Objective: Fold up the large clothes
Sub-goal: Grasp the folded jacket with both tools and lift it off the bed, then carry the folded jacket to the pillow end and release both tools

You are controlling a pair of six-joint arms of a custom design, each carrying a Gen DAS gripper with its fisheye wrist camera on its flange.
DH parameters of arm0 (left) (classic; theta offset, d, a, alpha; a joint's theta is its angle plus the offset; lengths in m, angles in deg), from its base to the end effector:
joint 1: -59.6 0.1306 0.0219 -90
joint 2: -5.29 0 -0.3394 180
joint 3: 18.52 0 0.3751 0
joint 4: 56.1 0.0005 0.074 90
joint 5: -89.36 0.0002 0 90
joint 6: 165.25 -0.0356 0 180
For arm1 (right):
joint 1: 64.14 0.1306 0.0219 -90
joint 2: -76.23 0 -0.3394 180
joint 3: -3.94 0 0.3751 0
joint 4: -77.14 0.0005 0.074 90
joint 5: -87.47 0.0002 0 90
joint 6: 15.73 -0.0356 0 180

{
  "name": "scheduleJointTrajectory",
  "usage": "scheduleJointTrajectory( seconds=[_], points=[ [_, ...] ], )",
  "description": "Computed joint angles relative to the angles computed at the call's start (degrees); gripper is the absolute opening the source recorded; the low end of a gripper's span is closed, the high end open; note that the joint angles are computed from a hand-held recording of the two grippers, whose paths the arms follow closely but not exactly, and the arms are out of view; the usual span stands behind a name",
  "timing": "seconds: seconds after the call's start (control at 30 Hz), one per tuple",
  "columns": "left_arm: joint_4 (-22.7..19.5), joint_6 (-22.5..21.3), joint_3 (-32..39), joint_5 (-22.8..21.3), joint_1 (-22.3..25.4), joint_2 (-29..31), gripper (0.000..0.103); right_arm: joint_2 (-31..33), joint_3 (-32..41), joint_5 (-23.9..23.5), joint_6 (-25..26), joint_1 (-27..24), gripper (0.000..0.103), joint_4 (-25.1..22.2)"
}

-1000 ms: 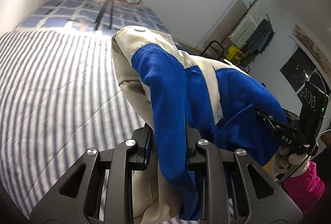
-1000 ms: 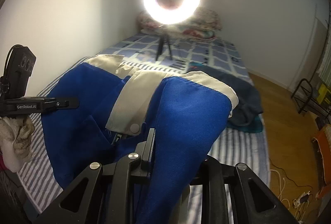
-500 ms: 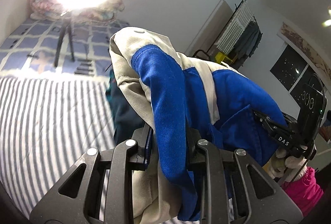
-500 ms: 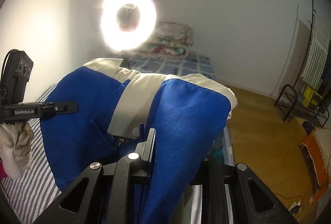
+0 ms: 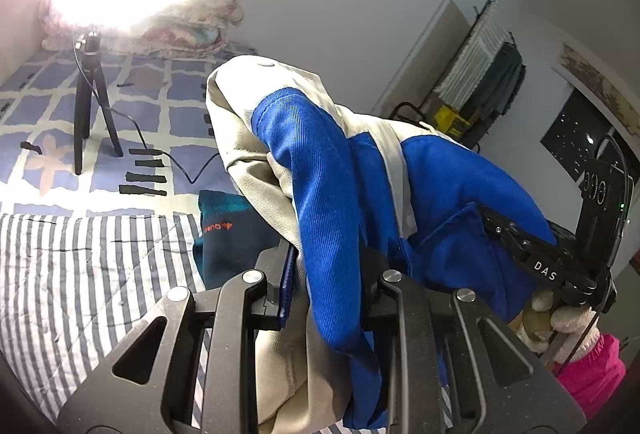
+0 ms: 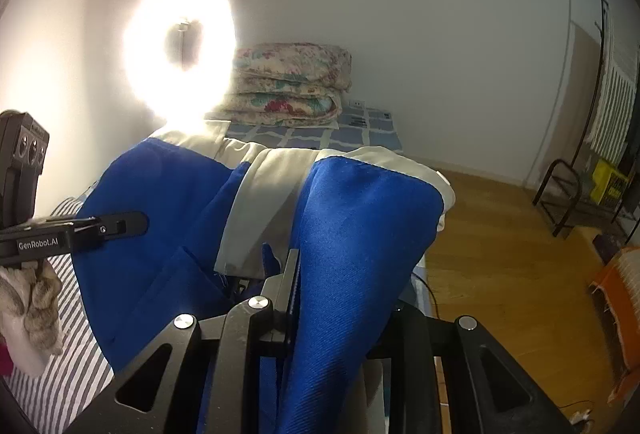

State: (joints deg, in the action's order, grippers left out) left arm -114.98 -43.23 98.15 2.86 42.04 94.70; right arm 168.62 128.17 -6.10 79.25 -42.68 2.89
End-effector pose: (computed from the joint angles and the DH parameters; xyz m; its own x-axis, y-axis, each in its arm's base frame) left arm 0.4235 -0.1368 0.5842 -0.6098 -0.3621 -0.7050 0.0323 0.8774 -0.4786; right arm 0.4046 0.1609 0.5936 -0.5899 -0.3250 -0.7392 -0.4609 0.8872 -0.0223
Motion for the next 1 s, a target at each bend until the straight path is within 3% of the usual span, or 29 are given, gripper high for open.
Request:
scheduleJointTrajectory(
  seconds=[0.1, 0.17, 0.23, 0.27, 0.3, 0.37, 0.47, 0.73, 0.8, 1.0],
  points=[
    [-0.4, -1.08, 1.22, -2.01, -0.04, 3.32, 0.023, 1.59, -1.49, -0.06, 0.46, -1.41, 0.021, 2.11],
    [-5.74, -2.07, 4.72, -4.67, -0.21, 7.24, 0.027, 2.92, -2.61, 0.5, -0.2, -2.56, 0.023, 1.6],
    [-12.31, -1.78, 8.05, -6.87, -0.01, 11.15, 0.03, 6.29, -1.27, 4.35, -1.72, -3.14, 0.031, -1.69],
    [-12.39, -1.29, 7.22, -7.06, 0.25, 11.21, 0.033, 7.6, -1.43, 7.46, -2.71, -3.32, 0.037, -3.02],
    [-10.96, -0.81, 5.15, -7.04, 0.42, 10.25, 0.036, 7.86, -2.3, 8.93, -3.4, -3.48, 0.037, -3.14],
    [-9.83, -1.57, 3.36, -8.14, 0.11, 9.51, 0.038, 7.18, -5.2, 9.36, -3.02, -3.58, 0.037, -2.1],
    [-11.35, -3.5, 3.4, -10.11, -0.73, 9.64, 0.042, 6.66, -6.88, 11.73, -2.07, -2.59, 0.037, -2.04],
    [-12.27, -3.82, 3.34, -14.55, -2.72, 4.51, 0.042, 6.81, -2.99, 13.98, -3.72, -1.92, 0.042, -2.91],
    [-12.49, -4.49, 3.48, -15.25, -3.61, 2.79, 0.042, 5.15, -3.29, 14.11, -4.5, -1.83, 0.049, -2.55],
    [-15.61, -6.01, 6.22, -21.05, -9.55, -1.58, 0.042, -0.3, -3.59, 12.81, -4.92, -0.59, 0.05, -2.54]
  ],
)
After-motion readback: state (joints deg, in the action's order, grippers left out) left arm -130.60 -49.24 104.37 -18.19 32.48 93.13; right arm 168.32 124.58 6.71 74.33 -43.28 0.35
